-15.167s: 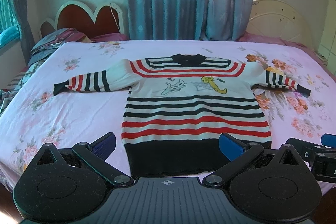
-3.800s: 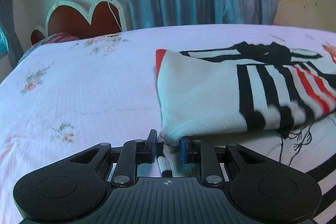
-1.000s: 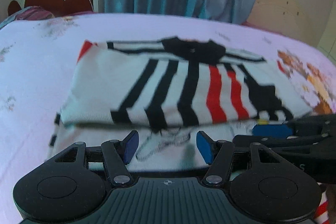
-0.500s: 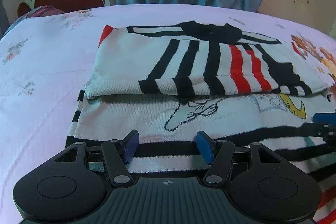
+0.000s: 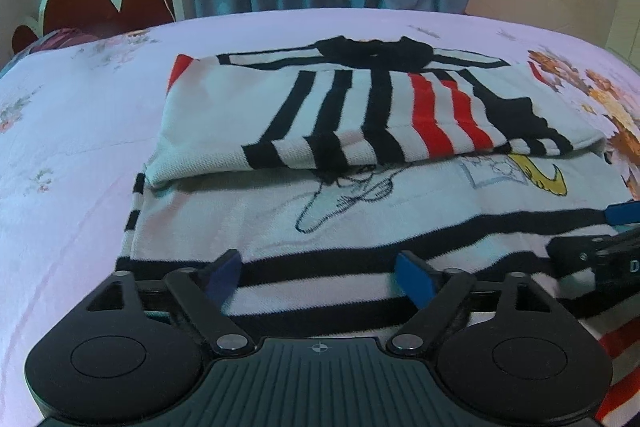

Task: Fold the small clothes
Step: 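Move both tools to the black hem of the folded sweater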

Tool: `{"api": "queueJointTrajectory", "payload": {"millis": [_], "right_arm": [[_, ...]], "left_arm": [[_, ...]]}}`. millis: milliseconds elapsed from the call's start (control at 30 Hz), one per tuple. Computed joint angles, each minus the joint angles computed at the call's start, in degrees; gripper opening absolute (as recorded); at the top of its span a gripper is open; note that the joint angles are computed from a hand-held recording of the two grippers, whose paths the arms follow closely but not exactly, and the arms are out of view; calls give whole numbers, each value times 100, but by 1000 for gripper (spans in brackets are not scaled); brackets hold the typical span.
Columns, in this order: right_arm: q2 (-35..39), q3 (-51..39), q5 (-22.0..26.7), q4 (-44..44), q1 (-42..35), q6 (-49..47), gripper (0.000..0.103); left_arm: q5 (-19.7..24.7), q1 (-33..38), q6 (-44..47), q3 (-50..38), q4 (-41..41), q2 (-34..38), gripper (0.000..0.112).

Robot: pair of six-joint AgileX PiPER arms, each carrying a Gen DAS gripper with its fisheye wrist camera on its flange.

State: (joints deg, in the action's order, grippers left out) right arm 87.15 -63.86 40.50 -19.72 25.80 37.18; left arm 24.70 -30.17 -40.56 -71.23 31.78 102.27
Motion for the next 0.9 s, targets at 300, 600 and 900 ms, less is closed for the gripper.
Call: {"api": "queueJointTrajectory", "payload": {"millis": [300,600,900], "right_arm": [[-668,233,152,-127,493,1172,97],[-1001,715,337,-613,1771,1891,21],[-1915,1472,1308,-1374,1936,2672,21]], "left_arm": [[-466,-288,195,1095,-335,-1199,90],[-333,-562,131,1964,-74,-1650,77],[-513,-294,-318,3063,475,-2576,77]]}}
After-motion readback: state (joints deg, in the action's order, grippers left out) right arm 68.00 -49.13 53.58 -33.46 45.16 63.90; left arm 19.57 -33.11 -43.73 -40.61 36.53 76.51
